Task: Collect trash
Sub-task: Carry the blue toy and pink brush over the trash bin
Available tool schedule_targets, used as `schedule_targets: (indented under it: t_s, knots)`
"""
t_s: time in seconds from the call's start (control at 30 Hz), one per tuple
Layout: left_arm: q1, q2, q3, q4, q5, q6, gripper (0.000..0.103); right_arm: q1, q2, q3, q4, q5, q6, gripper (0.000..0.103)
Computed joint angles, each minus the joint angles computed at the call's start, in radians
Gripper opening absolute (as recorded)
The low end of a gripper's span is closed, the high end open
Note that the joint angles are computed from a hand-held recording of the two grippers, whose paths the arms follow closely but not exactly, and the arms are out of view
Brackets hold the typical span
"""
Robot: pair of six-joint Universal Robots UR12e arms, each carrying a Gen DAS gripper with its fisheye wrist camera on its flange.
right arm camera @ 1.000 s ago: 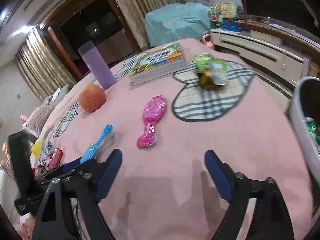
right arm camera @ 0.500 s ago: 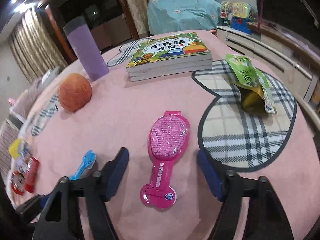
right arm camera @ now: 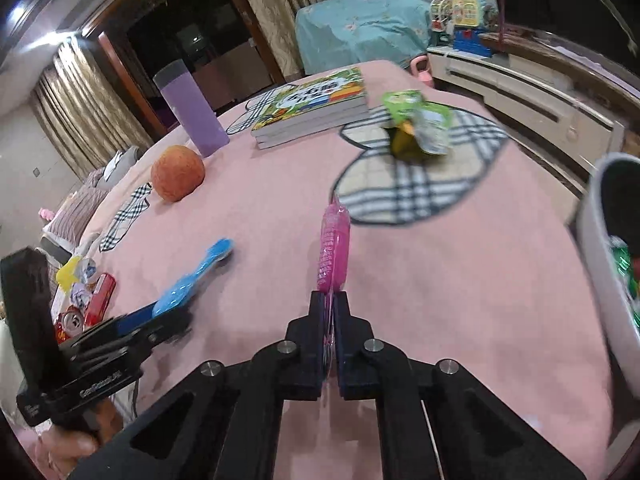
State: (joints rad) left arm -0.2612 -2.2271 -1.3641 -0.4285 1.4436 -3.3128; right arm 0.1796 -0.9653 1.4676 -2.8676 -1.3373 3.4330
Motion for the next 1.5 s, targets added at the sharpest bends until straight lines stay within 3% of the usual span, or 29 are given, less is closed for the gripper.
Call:
schedule_targets:
  t_s: [0.23,0.4,0.7,0.83,0.97,1.07,1.17,1.5]
  knots:
    - [-0.038,-0.006,0.014,-0.023,0.060,0.063,0.046,-0.014,-0.045,0.074,-0.042,-0.012,-0.004,0.004]
    - [-0.038,-0.005,0.015,-0.022,0.048,0.043,0.046,-0.026,-0.048,0.092,-0.063,0.001,0.012,0.004]
    - [-0.062,-0.005,0.023,-0.010,0.027,0.077,0.046,-0.047,-0.082,0.160,-0.150,0.021,0.054,0.004]
    - [-0.077,-0.016,0.052,-0.089,0.045,0.120,0.047,-0.056,-0.094,0.185,-0.169,0.030,0.069,0.004]
    - [-0.085,-0.022,0.059,-0.087,0.073,0.140,0.061,-0.061,-0.097,0.198,-0.180,0.040,0.083,0.004]
    - [-0.090,-0.030,0.070,-0.092,0.089,0.159,0.061,-0.063,-0.099,0.205,-0.191,0.049,0.089,0.004]
    - [-0.095,-0.032,0.069,-0.081,0.098,0.181,0.046,-0.065,-0.102,0.211,-0.197,0.053,0.089,0.004]
    - [-0.113,-0.027,0.087,-0.078,0.060,0.171,0.046,-0.084,-0.134,0.254,-0.253,0.035,0.106,0.004]
